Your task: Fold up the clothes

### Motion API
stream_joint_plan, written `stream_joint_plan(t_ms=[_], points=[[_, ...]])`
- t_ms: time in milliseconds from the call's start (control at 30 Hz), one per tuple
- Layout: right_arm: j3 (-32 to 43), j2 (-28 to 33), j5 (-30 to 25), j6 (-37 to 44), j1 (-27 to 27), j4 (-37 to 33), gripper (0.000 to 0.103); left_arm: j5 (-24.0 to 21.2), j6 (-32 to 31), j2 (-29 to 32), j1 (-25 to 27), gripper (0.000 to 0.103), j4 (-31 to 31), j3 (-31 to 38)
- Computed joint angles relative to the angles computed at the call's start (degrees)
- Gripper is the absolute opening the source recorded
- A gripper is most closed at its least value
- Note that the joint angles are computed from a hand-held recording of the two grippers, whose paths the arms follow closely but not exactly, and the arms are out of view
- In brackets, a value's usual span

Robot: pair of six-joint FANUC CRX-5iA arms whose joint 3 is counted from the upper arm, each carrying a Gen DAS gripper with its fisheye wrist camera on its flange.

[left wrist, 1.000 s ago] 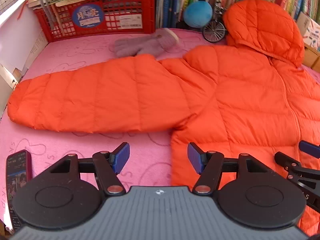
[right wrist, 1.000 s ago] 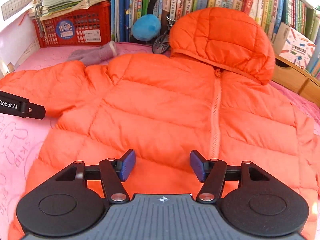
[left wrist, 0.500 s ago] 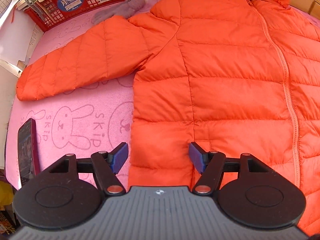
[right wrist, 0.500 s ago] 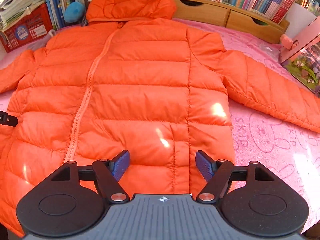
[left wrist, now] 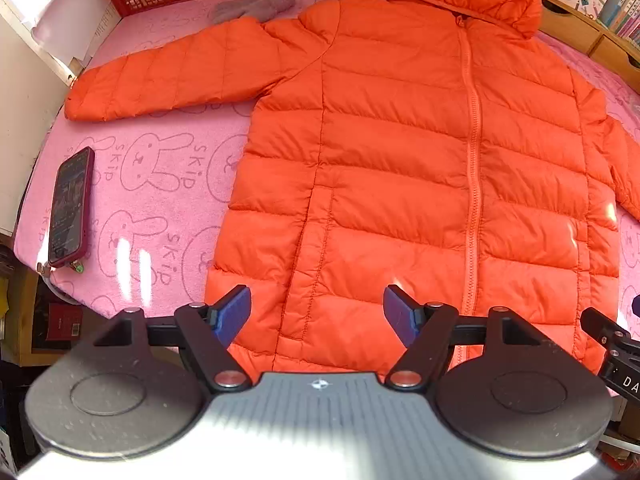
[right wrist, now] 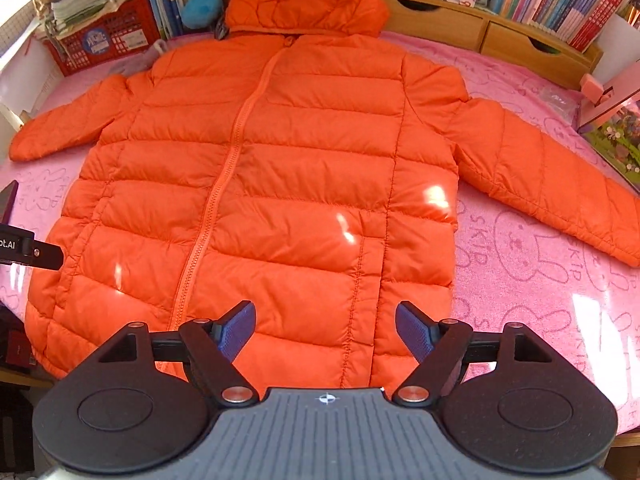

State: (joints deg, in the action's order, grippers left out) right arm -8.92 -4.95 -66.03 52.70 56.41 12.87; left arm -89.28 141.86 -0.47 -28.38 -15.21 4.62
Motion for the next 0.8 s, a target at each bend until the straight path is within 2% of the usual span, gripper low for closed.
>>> stream_joint_plan(t_ms=[67,200,333,500,667,800], points=[[-0.07,-1.32,-0.66,-1.85,0.45,1.58,0.085,-0.33,-1.13,-0.19,-1.18,0.073,-1.32,1.49],[-0.22,-3.41,-4.12,-9.06,2.46,5.11,0.088,0.87,-5.44,-2.43,-1.57,0.078,-1.09,1.58],[-1.56,-5.22,-9.87,-21.72,7.30,11.53,0.089,1.41,-10.15,-5.84,-1.47,0.079,0.15,0.59],[-1.69,-7.62,-15.24,-34.74,13.96,14.87,0.093,0.35,-13.17,-10.40,-1.24,0.082,1.05,-1.62],[-0.82,-7.61,-21.21,-42.00,22.03,18.02,0.097,0.66,-15.85,-15.03,0.95,0.083,4.64,-5.63],[1.18,-6.04,-24.40,-43.99,25.45,18.13,0.098,0.81,-16.00,-17.21,1.28,0.083,5.79,-7.36]])
